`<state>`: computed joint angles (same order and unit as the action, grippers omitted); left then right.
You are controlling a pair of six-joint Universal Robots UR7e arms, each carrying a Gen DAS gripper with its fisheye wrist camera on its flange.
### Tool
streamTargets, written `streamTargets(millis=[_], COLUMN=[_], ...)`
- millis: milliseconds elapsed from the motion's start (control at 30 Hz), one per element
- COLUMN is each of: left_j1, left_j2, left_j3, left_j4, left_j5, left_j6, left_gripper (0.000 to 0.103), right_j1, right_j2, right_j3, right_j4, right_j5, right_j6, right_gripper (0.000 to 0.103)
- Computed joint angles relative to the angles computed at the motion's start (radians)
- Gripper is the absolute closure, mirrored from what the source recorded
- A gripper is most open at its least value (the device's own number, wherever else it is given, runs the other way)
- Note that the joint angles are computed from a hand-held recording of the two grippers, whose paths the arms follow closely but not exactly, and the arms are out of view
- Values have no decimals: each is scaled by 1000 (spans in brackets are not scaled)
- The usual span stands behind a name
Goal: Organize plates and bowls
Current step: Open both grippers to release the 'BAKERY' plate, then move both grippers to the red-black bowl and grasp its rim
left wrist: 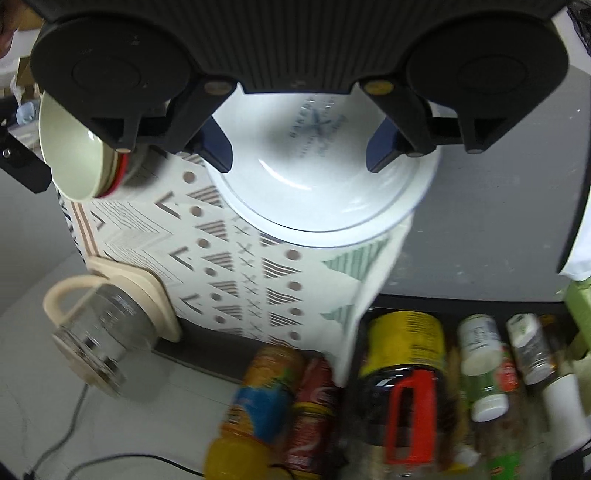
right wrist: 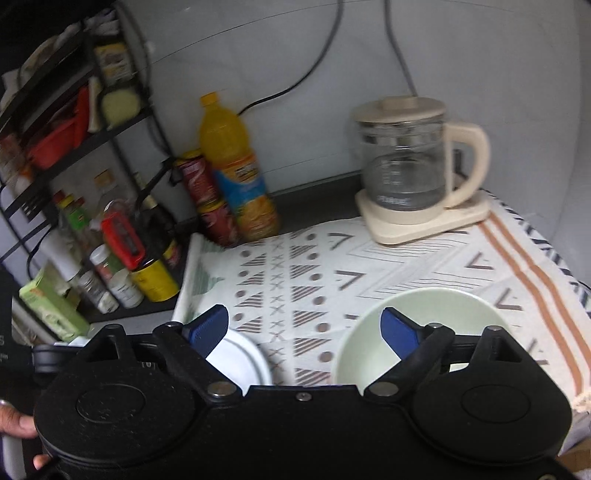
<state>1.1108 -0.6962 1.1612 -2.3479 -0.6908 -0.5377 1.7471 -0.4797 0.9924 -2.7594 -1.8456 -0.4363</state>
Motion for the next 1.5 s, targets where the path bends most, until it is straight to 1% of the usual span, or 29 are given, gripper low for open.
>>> streamTargets(millis=[133, 233, 567, 667, 833, 1000, 1133, 1367, 1500], left_j1=[-7, -11, -12, -9, -8, -4, 3, 23, 38], left_j2=[30, 50, 131, 159, 209, 258, 293, 335, 363], left_j3=[-35, -62, -185, -232, -310, -383, -439, -489, -530], left_j4=[5, 9, 68, 89, 125, 164, 216, 227, 260], left_j5=[-14, -32, -91, -117, -160, -206, -238, -296, -330], left_j6=[33, 50, 74, 78, 106, 123, 107, 118, 103], left_gripper=[21, 21, 21, 21, 21, 21, 21, 22, 26], right_j1=[-7, -12, -37, -45, -54, -66, -77, -89, -96], right_j2=[-16, -30, -53, -50, -43, -40, -35, -21, -10], right_j3=[20, 36, 49, 34, 0, -22, -40, -73, -95], right_j4=[-18, -33, -56, -46, -4, 51, 112, 199, 261], right_j5=[-18, -36, -113, -146, -205, -242, -248, -276, -280], right_j6=[17, 34, 105, 121, 143, 199, 241, 318, 351], right_gripper=[9, 7, 7, 7, 7, 7, 7, 8, 14])
